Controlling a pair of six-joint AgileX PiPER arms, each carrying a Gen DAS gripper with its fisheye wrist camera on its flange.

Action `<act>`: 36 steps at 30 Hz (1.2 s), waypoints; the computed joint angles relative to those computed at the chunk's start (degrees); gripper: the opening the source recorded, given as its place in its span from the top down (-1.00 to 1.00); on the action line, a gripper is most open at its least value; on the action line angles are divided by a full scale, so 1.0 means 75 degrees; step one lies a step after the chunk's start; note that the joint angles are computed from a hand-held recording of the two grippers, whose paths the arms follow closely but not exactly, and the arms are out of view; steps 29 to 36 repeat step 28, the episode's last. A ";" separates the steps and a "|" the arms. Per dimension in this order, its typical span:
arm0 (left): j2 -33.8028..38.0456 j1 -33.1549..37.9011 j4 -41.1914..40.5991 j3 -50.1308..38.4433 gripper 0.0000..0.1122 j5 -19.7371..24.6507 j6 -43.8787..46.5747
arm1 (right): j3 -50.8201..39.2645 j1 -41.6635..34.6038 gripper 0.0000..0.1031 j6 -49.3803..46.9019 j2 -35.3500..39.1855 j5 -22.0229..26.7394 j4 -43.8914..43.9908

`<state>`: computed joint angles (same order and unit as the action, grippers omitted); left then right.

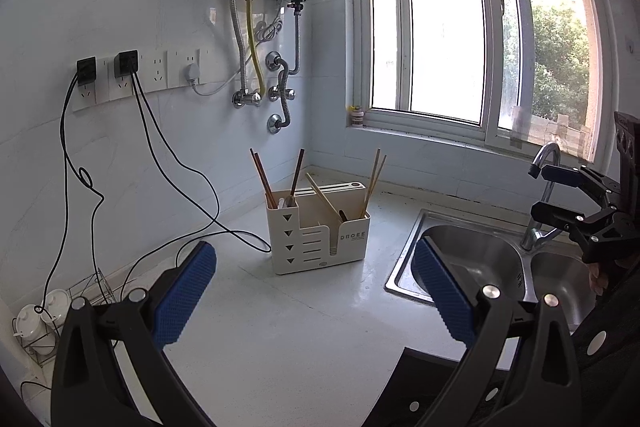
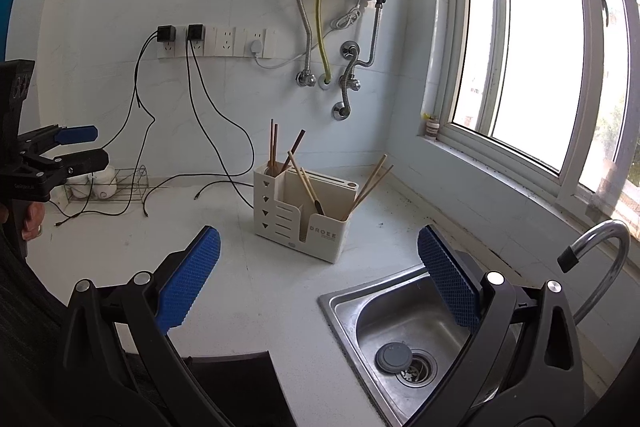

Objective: Organize utensils

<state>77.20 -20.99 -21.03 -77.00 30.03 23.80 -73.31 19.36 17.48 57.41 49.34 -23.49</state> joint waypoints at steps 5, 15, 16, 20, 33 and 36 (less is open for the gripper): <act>-0.0005 -0.0021 0.0248 0.0008 -0.74 -0.0011 -0.0195 | 0.0030 -0.0082 -0.84 0.0018 -0.0006 0.0051 0.0038; -0.0068 -0.0060 0.0688 0.0091 -0.74 -0.0026 -0.0671 | 0.0079 -0.0161 -0.84 0.0050 0.0027 -0.0050 0.0003; -0.0068 -0.0035 0.0622 0.0083 -0.74 -0.0017 -0.0639 | 0.0082 -0.0146 -0.84 0.0064 0.0028 -0.0043 -0.0012; -0.0068 -0.0036 0.0750 0.0083 -0.74 -0.0096 -0.0782 | 0.0101 -0.0115 -0.84 0.0116 0.0033 -0.0071 -0.0060; 0.0053 -0.0081 0.1006 -0.0085 -0.74 0.0074 -0.0929 | 0.0147 -0.0101 -0.84 0.0166 0.0010 -0.0051 -0.0085; 0.0053 -0.0081 0.1006 -0.0085 -0.74 0.0074 -0.0929 | 0.0147 -0.0101 -0.84 0.0166 0.0010 -0.0051 -0.0085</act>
